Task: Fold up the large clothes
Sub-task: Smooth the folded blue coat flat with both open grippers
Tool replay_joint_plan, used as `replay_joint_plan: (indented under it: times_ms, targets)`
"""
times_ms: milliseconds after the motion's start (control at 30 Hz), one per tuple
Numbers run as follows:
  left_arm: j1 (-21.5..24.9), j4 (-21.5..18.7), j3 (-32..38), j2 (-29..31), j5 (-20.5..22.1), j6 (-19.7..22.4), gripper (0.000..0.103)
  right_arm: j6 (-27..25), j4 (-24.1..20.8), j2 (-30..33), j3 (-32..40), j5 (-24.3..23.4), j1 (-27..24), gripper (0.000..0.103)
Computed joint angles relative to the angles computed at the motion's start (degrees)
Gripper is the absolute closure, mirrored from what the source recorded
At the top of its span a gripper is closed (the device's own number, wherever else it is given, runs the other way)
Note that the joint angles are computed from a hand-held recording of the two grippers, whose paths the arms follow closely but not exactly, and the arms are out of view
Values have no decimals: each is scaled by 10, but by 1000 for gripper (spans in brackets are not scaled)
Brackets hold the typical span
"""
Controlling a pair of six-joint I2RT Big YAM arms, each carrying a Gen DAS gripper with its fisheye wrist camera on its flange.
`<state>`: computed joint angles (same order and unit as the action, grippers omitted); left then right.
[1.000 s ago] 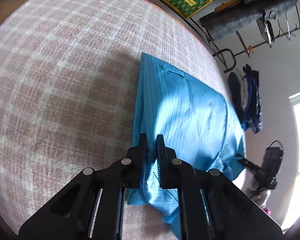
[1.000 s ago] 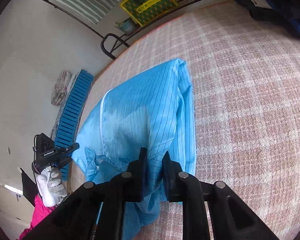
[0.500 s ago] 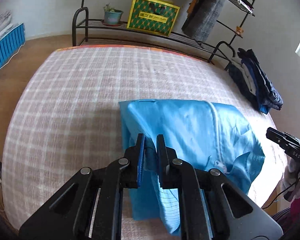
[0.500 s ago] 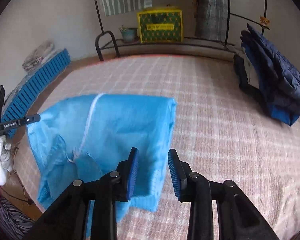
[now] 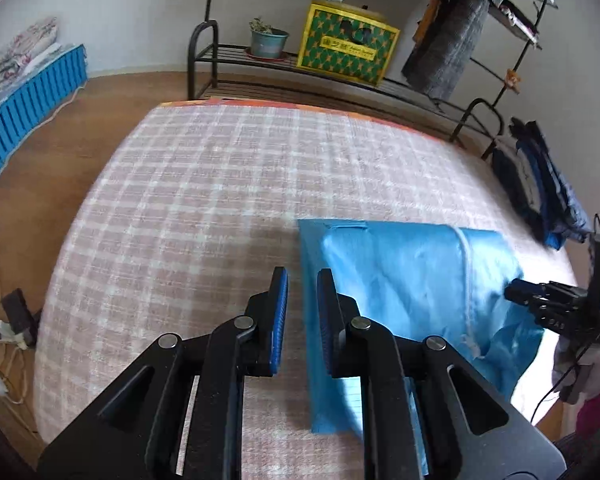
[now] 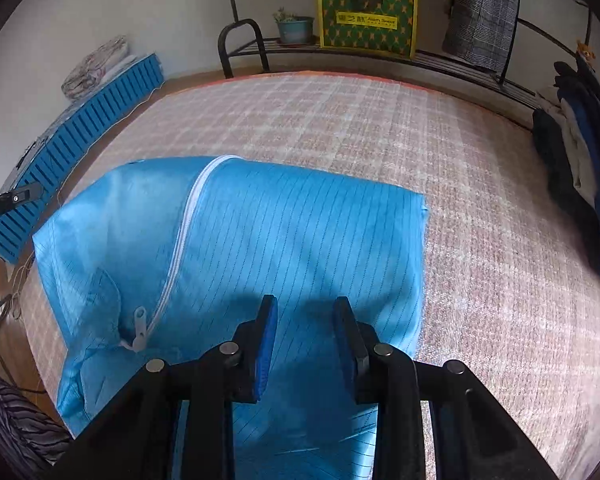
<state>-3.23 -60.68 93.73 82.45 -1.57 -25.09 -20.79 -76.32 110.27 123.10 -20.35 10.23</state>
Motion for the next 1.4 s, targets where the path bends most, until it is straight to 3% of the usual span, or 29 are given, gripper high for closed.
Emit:
replay_joint_plan:
  times_ms: [67, 200, 300, 333, 400, 500, 667, 733, 900, 1033, 1100, 1200, 1300, 1400]
  targets:
    - [-2, 14, 5, 17, 48, 7, 90, 8, 19, -6, 0, -18, -1, 74]
    - [-15, -34, 2, 56, 43, 17, 90, 12, 14, -1, 7, -35, -3, 72]
    - [-6, -30, -50, 54, 64, -7, 89, -17, 11, -1, -13, -8, -8, 73]
    - [-6, -13, -64, 43, 54, -3, 83, -24, 5, 1, -18, 0, -12, 73]
    - [-3, -33, -55, 45, 52, 7, 79, -37, -4, 4, -28, 31, -15, 74]
    - [-5, -32, -32, 37, 27, -7, 79, -30, -18, 4, -11, 41, -21, 76]
    - [-29, 7, 47, 60, 39, -1, 79, 40, 24, -5, 29, -61, -25, 73]
    - [-35, 11, 80, 89, 70, -14, 79, 47, 34, 0, 40, -79, -13, 73]
    - [-42, 4, 149, 170, 117, -57, 79, 27, 5, 41, 81, -55, 28, 74]
    - [-50, -30, 182, 213, 80, -33, 79, 26, -6, 69, 101, -32, 37, 76]
    - [-48, -29, 161, 213, 90, -39, 80, 28, -37, 94, 134, -24, 34, 79]
    - [-49, -10, 139, 203, 88, -16, 82, 24, -80, 124, 165, -15, 31, 81]
    - [-51, -29, 137, 190, 76, -17, 82, -15, -77, 104, 143, 10, 36, 81]
    - [-44, -5, 93, 146, 74, -30, 82, 4, -54, 67, 109, -37, 10, 76]
